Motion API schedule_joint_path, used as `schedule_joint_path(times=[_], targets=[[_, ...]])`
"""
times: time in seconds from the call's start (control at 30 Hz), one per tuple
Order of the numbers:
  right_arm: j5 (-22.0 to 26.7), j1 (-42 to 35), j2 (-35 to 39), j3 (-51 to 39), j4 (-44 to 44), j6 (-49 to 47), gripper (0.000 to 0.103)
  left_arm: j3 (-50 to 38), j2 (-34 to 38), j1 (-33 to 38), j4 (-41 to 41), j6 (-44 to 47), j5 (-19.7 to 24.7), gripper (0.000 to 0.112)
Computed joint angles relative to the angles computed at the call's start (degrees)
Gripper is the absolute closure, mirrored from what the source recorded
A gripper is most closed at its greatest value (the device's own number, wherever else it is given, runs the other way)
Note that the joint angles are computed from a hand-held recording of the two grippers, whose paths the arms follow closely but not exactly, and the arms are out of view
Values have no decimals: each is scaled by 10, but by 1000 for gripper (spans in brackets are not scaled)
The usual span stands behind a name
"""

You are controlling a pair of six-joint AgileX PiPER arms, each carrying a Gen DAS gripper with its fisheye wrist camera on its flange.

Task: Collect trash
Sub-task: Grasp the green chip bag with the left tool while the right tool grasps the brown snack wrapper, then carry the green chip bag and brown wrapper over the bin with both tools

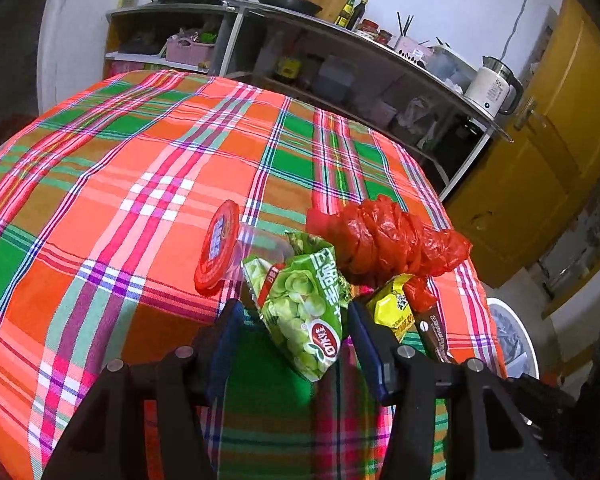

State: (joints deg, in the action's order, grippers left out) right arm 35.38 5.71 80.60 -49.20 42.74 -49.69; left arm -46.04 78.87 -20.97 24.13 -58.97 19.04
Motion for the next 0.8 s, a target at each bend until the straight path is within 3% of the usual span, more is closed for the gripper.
schedule_joint_path(times=[0.07, 0.2, 0.47, 0.8], targets=[[2, -3, -1, 0, 2, -2, 82, -5, 4, -4, 9, -7, 9, 74], [7, -12, -5, 3, 7, -9, 82, -2, 1, -6, 24, -20, 9, 79], [24, -36, -36, 17, 15, -15, 82, 33, -43, -42, 123, -120, 26, 82], [65, -83, -102, 34, 31, -31, 82, 55, -127, -122, 191, -201, 105, 82]])
